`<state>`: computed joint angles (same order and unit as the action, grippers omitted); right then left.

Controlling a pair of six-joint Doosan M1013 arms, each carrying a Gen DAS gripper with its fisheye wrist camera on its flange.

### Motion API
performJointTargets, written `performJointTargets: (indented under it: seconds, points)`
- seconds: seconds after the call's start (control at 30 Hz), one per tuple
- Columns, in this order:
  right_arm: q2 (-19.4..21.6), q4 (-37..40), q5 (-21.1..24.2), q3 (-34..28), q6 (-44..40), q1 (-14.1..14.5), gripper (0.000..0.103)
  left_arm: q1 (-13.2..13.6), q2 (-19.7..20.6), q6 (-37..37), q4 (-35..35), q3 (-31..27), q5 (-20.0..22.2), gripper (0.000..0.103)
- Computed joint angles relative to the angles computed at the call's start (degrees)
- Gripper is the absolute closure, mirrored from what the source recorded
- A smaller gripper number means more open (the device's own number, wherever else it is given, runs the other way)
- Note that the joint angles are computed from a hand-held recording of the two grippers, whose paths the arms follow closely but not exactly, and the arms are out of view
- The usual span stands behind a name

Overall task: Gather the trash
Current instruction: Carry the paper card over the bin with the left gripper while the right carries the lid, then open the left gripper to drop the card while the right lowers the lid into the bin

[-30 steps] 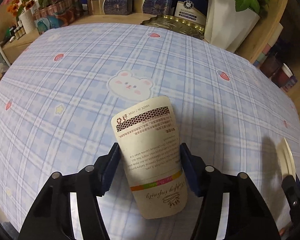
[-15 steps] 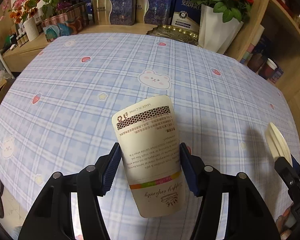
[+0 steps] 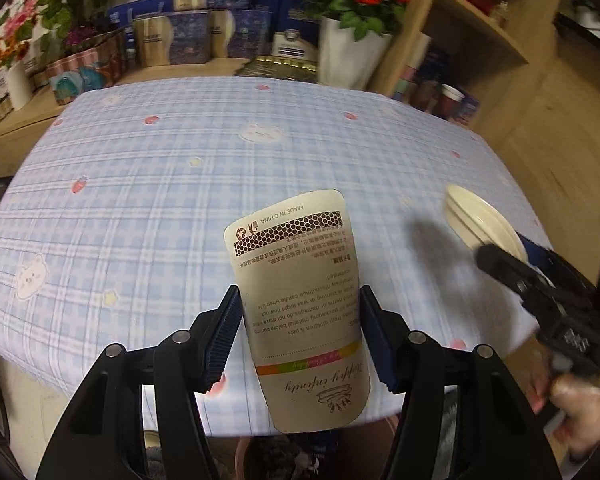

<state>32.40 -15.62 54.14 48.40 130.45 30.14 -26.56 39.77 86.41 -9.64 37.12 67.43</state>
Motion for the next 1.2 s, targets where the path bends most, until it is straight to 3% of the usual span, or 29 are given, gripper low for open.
performJointTargets:
  seconds: [0.27, 0.5, 0.87, 1.03, 1.1, 1.13, 1.2]
  points:
    - [-2.3, -2.4, -1.4, 3.2, 1.4, 2.8, 0.022, 0.8, -9.1, 12.1, -8.5, 16.9, -4.0, 0.046]
    - [-3.8, -3.6, -1.9, 5.9, 3.5, 4.5, 0.022, -0.1, -11.3, 16.6, -11.2, 24.5, 0.6, 0.044]
    - [-5.7, -5.1, -0.4, 9.2, 5.4, 5.7, 0.022, -1.3, -7.1, 11.3, -14.4, 26.7, 8.5, 0.039]
    - [-6.0, -5.3, 0.3, 9.9, 6.2, 6.0, 0.022, -1.9, -6.3, 10.8, -13.0, 27.1, 8.2, 0.032]
    - [-6.2, -5.3, 0.3, 10.3, 6.6, 6.1, 0.022, -1.9, -6.4, 10.5, -12.1, 27.3, 7.3, 0.027]
    - [-6.2, -5.4, 0.2, 10.4, 6.7, 6.2, 0.022, -1.7, -6.8, 10.5, -12.1, 27.7, 6.5, 0.019]
    - [-6.3, -5.4, 0.3, 10.6, 6.9, 6.3, 0.022, -1.4, -7.4, 10.7, -13.0, 28.3, 4.6, 0.015]
